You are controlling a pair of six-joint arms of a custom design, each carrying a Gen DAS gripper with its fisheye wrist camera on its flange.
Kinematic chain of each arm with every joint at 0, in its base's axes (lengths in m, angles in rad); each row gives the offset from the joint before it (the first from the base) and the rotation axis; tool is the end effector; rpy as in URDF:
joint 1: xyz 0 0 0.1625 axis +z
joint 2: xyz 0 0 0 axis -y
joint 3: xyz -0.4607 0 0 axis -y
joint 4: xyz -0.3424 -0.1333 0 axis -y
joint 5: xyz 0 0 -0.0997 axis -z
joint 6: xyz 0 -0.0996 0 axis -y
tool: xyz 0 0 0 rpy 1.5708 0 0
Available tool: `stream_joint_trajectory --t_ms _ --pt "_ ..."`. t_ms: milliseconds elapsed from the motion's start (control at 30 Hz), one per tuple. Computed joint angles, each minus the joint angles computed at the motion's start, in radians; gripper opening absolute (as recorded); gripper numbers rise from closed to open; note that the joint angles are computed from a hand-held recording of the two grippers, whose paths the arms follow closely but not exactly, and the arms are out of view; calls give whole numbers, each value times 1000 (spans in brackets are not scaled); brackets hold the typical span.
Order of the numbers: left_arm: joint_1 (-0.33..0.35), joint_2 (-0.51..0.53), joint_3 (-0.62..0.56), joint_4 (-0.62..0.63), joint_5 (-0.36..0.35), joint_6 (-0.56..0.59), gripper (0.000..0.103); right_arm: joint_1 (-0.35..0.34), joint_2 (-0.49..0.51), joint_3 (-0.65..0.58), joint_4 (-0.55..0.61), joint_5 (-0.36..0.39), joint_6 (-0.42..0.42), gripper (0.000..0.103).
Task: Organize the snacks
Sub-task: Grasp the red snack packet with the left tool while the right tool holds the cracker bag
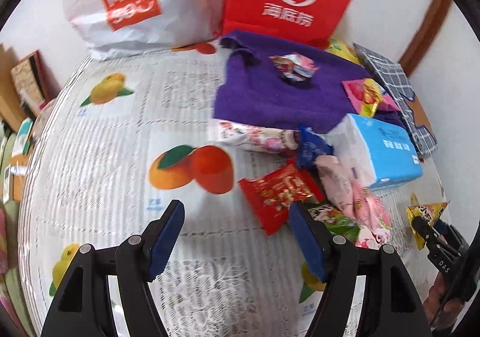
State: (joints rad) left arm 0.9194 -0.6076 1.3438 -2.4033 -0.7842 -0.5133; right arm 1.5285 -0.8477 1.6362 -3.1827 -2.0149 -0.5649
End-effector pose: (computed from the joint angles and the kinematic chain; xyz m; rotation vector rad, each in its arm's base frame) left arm -0.2854 -0.7104 0.1352 0.1204 2.4523 -0.6590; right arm 0.0617 -0.6832 0.2770 0.3852 -2.3420 0.8248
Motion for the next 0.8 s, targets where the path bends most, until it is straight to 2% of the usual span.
stream_joint_trajectory --t_ms 133,233,467,600,633,667,800 --pt "5 17 -33 43 -8 -37 70 -23 13 -30 36 10 11 63" --pt "9 56 -96 103 -6 -62 70 -30 24 -31 4 17 -21 63" --pt "31 149 -246 196 -72 -124 71 -28 39 -35 -14 11 -74 65" --pt "18 194 -291 218 -2 -116 71 -30 36 -37 2 24 -73 65" --pt "13 205 -298 228 26 -104 66 -31 36 -36 0 25 -75 65" --pt "7 211 -295 221 52 -74 56 -30 37 -35 -2 26 -79 65" --pt "10 187 -255 175 27 -31 46 -31 40 -33 -16 30 -101 65"
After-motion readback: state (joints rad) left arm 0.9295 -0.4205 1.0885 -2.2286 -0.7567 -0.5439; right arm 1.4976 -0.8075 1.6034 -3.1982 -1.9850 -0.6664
